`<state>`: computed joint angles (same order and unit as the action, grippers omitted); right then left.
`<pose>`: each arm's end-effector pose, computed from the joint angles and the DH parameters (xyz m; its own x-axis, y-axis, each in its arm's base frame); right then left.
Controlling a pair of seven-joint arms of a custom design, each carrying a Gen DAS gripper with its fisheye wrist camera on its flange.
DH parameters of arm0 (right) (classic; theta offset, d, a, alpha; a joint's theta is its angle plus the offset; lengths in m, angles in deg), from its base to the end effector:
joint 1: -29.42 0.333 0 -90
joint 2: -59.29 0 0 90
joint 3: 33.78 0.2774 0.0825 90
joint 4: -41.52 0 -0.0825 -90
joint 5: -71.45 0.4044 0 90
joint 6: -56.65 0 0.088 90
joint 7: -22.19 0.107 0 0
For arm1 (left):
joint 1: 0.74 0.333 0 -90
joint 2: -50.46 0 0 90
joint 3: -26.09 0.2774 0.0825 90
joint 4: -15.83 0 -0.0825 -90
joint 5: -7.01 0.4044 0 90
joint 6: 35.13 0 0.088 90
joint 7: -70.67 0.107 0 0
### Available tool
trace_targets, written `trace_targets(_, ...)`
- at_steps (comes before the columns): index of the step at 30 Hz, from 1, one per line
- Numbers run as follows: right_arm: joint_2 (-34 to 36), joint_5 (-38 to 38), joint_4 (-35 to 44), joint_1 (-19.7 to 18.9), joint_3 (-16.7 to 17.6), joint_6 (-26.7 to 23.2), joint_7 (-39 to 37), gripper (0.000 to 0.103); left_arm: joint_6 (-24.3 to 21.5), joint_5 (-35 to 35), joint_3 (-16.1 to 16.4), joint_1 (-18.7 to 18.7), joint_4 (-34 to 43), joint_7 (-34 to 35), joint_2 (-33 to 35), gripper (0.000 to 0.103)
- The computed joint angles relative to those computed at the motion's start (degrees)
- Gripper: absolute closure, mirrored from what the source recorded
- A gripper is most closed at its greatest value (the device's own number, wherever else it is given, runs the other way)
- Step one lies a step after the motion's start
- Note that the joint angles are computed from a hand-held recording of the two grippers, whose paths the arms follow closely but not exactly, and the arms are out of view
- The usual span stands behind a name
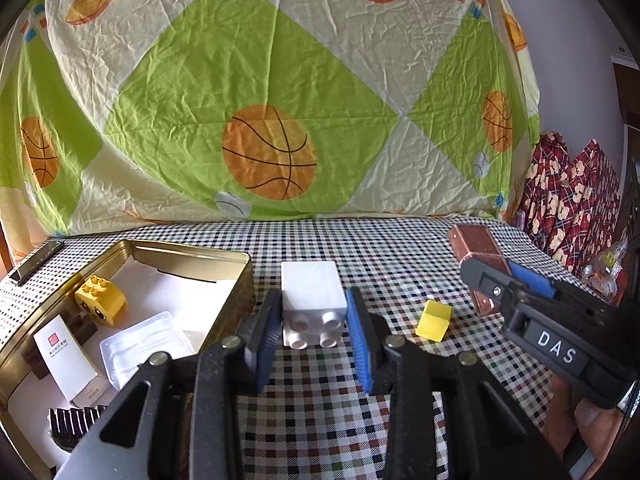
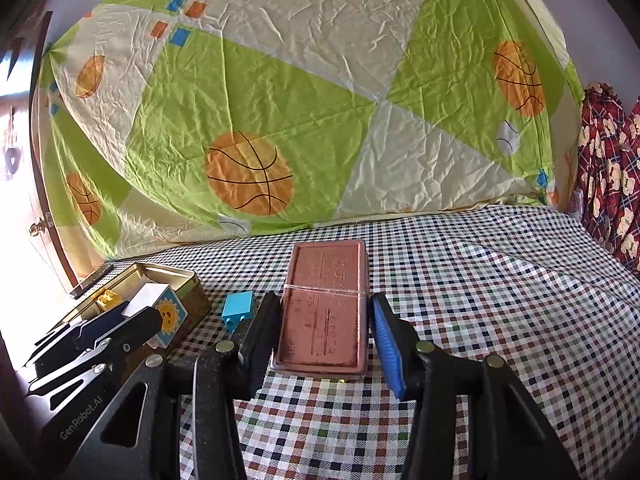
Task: Organize rigid objects
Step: 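Lift the white block and pink-brown box and carry both over the gold tin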
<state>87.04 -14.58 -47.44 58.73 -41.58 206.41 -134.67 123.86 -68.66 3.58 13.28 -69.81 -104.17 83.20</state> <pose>0.6592 0.2984 0.3732 -0.2719 -0.9514 -0.1448 -0.3365 0.2349 -0.9119 0.7357 -0.0165 0.3655 -0.5391 -0.8402 0.0588 -0.3757 0.1774 -0.9096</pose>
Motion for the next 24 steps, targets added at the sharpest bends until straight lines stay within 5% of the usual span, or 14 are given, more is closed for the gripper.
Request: trace_targets(24,-1.00,-7.35,-0.97,1.22,1.46,-3.43,2.83,0.054,-2.81,-14.46,3.57,-0.75,-4.37,12.77,-4.44,0.073)
